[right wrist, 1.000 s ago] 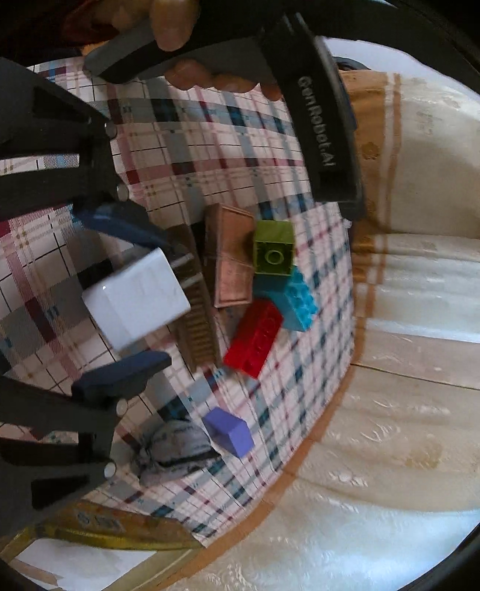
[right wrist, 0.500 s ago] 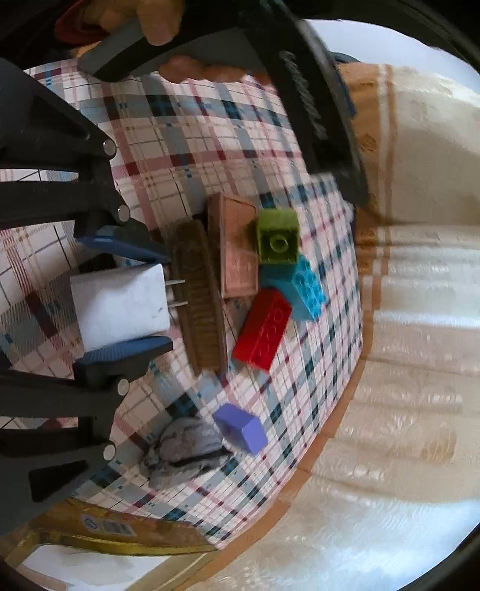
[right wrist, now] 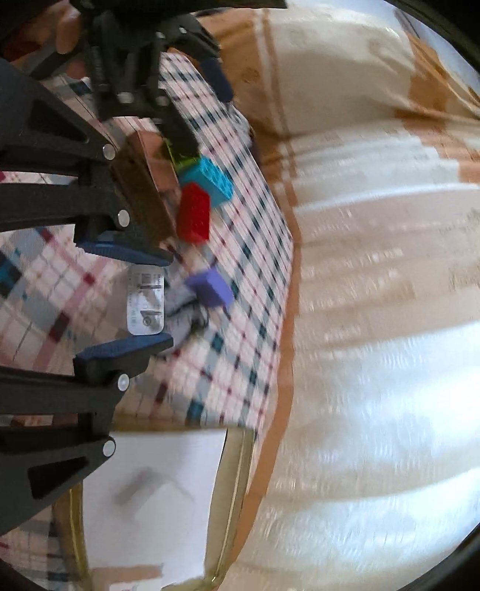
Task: Organize rigid objects
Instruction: 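Grasp the white charger plug with the right gripper while the left grasps the brown comb, then lift the comb and plug and carry both over the gold tray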
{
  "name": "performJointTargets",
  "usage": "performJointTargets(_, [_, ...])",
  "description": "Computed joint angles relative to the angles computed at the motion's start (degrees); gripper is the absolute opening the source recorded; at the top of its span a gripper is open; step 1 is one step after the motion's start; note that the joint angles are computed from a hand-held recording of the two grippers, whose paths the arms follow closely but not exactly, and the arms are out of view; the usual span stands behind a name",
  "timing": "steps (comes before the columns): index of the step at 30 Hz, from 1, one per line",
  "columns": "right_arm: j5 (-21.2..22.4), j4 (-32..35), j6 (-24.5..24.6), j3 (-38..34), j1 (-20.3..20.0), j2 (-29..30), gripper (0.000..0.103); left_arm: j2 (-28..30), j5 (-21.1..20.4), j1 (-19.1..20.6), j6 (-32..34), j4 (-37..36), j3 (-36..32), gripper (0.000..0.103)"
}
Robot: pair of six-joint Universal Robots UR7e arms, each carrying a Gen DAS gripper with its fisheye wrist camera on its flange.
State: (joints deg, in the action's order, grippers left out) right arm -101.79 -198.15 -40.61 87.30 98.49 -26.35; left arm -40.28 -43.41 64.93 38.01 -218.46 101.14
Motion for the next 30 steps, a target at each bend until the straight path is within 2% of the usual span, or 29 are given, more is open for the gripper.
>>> performJointTargets(4, [-0.32,-2.41,0.19,1.16,-0.37,-0.66,0.04,-1.33,-2.84,0.47,-3.18,12.15,-0.29,0.086])
performJointTargets(7, [-0.72,-4.47,0.12,2.06,-0.37,-0.91,0.04,-1.9,-4.96,0.61,-3.61,19.9,-0.74,0.074])
performJointTargets(10, [-0.59,-5.07,0.08,2.81,-0.63,-1.37,0.04,-1.82,-5.04,0.96,-5.28,27.27,-2.48,0.063])
performJointTargets(13, [-0.55,-4.5,0.63,2.97,-0.85,-1.72,0.04,-1.82,-5.12,1.84,-9.65,35.68,-5.24,0.054])
performJointTargets(14, [-0.5,-4.23,0.95,2.98,-0.91,-1.83,0.04,-2.02,-5.93,2.22,-10.88,38.17,-5.86,0.047])
performJointTargets(15, [-0.45,-3.6,1.41,2.85,-1.01,-1.95,0.04,-2.32,-6.92,2.64,-11.84,40.45,-6.33,0.045])
performJointTargets(20, [-0.2,-2.16,2.5,2.72,-1.21,-2.29,0.04,-2.16,-9.46,3.38,-12.31,46.03,-7.85,0.045])
performJointTargets(23, [-0.14,-1.85,2.47,2.72,-1.23,-2.32,0.04,-3.11,-12.85,4.39,-16.56,48.46,-8.29,0.045])
performJointTargets(27, [-0.04,-1.51,2.62,2.86,-1.27,-2.47,0.04,-2.42,-10.7,3.78,-15.22,46.94,-7.91,0.045])
performJointTargets(28, [-0.07,-1.53,2.64,2.8,-1.25,-2.42,0.04,-2.49,-10.66,3.73,-15.36,46.87,-7.78,0.044])
performJointTargets(30, [0.03,-1.4,3.05,2.81,-1.3,-2.47,0.04,-2.86,-11.66,3.91,-15.69,47.33,-7.6,0.031])
